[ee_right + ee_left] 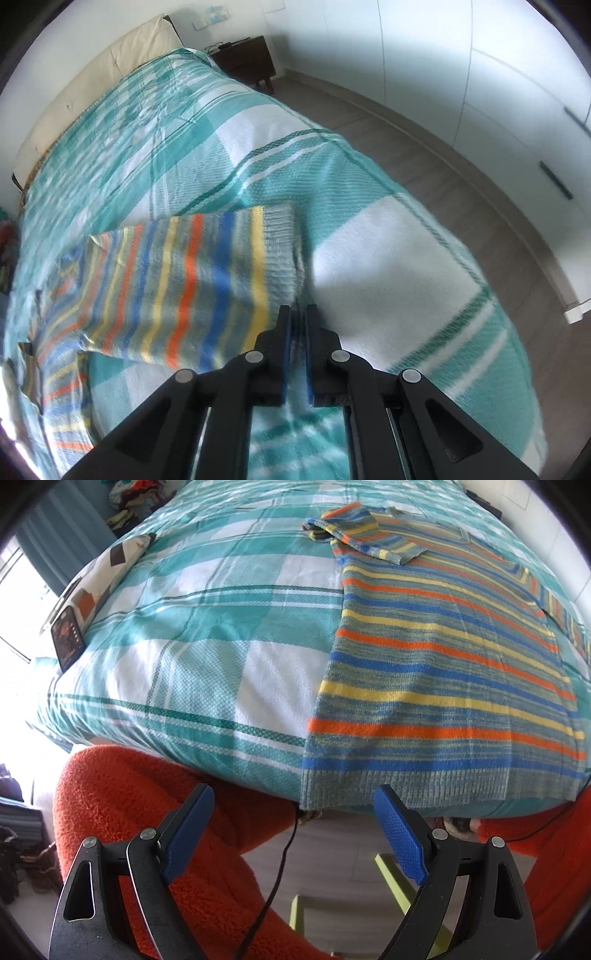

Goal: Fold small clothes
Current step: 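Grasp the tucked sleeve cuff with the right tool and pull it outward, then release the sleeve flat on the bed and lift the right tool away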

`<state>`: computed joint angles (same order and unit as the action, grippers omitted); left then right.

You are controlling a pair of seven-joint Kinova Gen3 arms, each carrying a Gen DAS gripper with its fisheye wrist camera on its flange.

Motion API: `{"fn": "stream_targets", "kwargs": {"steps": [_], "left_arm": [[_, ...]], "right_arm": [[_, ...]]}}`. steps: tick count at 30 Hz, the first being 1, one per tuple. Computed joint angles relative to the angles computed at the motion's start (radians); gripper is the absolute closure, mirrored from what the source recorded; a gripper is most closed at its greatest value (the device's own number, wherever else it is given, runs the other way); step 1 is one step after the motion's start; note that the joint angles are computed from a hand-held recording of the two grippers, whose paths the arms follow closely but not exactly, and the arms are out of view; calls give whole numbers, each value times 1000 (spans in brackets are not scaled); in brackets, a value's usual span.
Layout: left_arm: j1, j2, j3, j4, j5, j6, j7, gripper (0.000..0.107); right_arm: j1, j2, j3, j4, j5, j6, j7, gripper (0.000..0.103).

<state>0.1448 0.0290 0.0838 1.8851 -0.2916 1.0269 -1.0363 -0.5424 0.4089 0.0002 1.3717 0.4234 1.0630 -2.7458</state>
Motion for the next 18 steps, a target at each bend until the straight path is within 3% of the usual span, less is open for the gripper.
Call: {"fn": "stream_targets", "kwargs": {"steps": [4, 6, 7, 12, 18], "left_arm": [[5, 7, 3, -1, -2, -4, 3, 18], [9, 14, 5, -5, -2, -5, 0, 18], [12, 17, 7, -7, -3, -5, -1, 18], [35, 21, 17, -14, -11, -9, -11, 18], [42, 10, 13, -5, -24, -11, -1, 18]], "right_arm": [[-180, -40, 39, -19, 150, 163, -14, 78], [-272, -58, 37, -56, 216, 244, -9, 57], [-319, -59, 45, -83, 236, 285, -6, 54], [-396, -54, -95, -228, 337, 434, -11, 45], [-530, 10, -79, -380, 413, 559, 50, 43]]}}
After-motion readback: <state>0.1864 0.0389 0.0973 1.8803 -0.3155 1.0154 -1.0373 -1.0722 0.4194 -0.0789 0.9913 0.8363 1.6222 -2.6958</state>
